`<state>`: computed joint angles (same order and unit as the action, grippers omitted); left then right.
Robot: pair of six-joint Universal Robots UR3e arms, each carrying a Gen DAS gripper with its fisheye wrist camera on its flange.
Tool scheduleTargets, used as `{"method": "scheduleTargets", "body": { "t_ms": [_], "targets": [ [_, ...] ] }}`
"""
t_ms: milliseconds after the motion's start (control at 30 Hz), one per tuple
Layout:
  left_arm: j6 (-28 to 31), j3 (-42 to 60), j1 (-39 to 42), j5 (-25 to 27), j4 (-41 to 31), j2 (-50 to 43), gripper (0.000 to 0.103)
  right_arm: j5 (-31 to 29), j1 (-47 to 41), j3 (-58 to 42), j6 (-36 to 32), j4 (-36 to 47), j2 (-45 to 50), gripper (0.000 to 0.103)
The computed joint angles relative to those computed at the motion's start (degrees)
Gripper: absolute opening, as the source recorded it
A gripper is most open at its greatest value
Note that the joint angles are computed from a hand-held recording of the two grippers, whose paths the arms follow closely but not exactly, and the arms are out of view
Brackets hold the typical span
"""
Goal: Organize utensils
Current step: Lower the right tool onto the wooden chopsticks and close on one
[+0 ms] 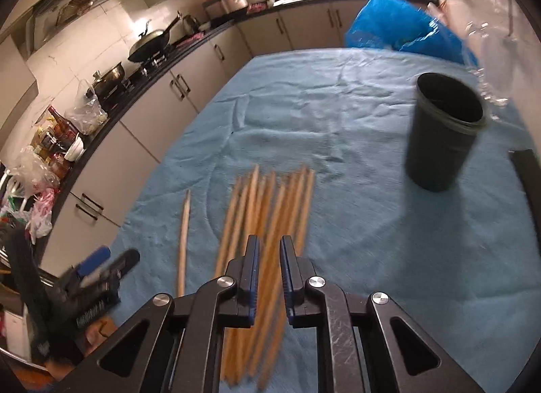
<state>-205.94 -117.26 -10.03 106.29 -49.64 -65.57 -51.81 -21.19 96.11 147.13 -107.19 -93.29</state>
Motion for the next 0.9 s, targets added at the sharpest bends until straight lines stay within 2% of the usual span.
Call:
{"method": "scheduleTargets", "body": {
  "t_ms": [200,333,467,667,800,900],
  "targets": [
    [3.3,-1.4,4.5,-4.0,-0.1,2.0,0.080,-4.7,10.3,-16.4,9.6,-0.6,17.6,0.011],
    [4.9,-2.4,7.0,-5.9,0.1,3.2,0.080,-8.8,14.3,-24.3,13.8,-0.7,25.7,0.011],
    [6.5,-3.6,9.6,-7.9,0.5,4.0,0.080,-12.3,16.4,-28.1,16.1,-1.5,29.9,0.011],
    [7.3,-4.5,11.4,-9.5,1.0,4.5,0.080,-16.1,18.7,-33.0,16.2,0.4,33.1,0.011],
    [7.7,-4.9,12.1,-10.0,1.3,4.6,0.080,-21.1,21.6,-37.6,15.5,1.7,35.4,0.011],
    [8.1,-5.3,13.3,-10.8,0.8,5.7,0.080,-24.5,24.4,-36.6,15.7,-0.5,34.9,0.011]
  ]
}}
